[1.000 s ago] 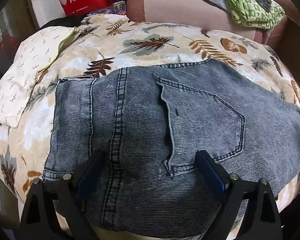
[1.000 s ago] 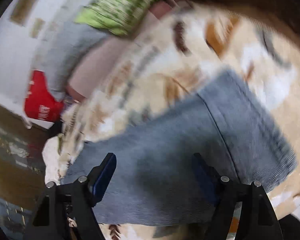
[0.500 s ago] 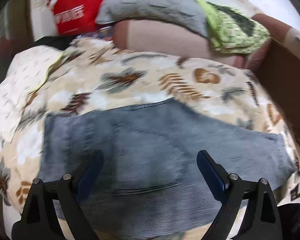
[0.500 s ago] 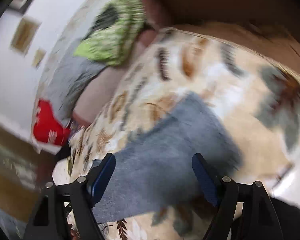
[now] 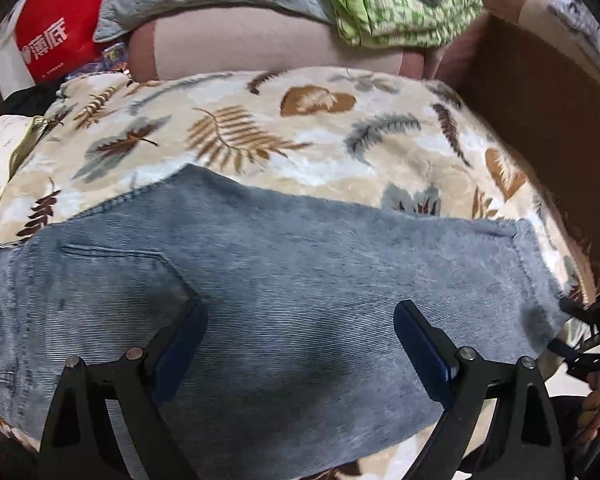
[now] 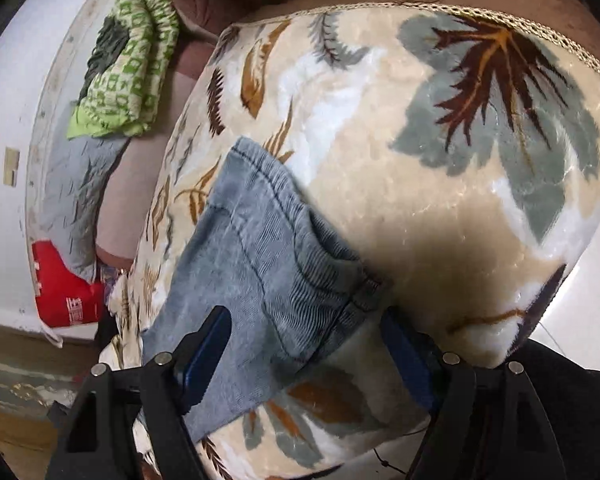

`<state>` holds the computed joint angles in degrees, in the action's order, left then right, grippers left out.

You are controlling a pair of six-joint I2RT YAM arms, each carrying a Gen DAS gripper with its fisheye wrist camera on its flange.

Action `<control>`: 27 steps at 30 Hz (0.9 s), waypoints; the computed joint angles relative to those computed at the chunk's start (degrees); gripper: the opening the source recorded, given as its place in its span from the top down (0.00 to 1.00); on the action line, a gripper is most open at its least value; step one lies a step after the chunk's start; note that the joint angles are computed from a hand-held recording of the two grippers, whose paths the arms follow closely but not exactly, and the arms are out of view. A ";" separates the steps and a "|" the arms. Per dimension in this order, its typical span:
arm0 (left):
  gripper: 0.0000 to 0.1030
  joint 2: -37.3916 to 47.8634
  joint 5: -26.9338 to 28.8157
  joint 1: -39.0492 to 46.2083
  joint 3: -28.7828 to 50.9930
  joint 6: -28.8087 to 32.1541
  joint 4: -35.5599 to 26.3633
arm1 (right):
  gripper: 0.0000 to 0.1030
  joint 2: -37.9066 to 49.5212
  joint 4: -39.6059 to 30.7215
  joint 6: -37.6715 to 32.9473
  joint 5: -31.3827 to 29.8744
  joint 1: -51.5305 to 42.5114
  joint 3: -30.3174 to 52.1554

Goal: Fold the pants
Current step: 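Grasp the folded jeans edge with the right tool and lift it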

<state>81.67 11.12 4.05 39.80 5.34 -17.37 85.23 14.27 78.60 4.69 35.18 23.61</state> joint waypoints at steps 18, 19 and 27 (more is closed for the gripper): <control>0.09 6.32 -10.06 -11.23 -0.95 -4.02 4.86 | 0.67 2.36 -10.55 -6.50 3.33 -0.39 6.14; 0.09 6.80 -10.14 -11.73 -0.64 -4.09 4.69 | 0.66 2.21 -8.95 -5.74 2.78 -0.78 5.18; 0.07 9.96 -12.21 -14.05 -2.14 -4.48 8.20 | 0.62 2.52 -7.33 -6.49 1.60 -1.46 4.72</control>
<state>91.63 -1.09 -10.00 37.66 0.86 -9.17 87.76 6.94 72.11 6.30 33.71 28.33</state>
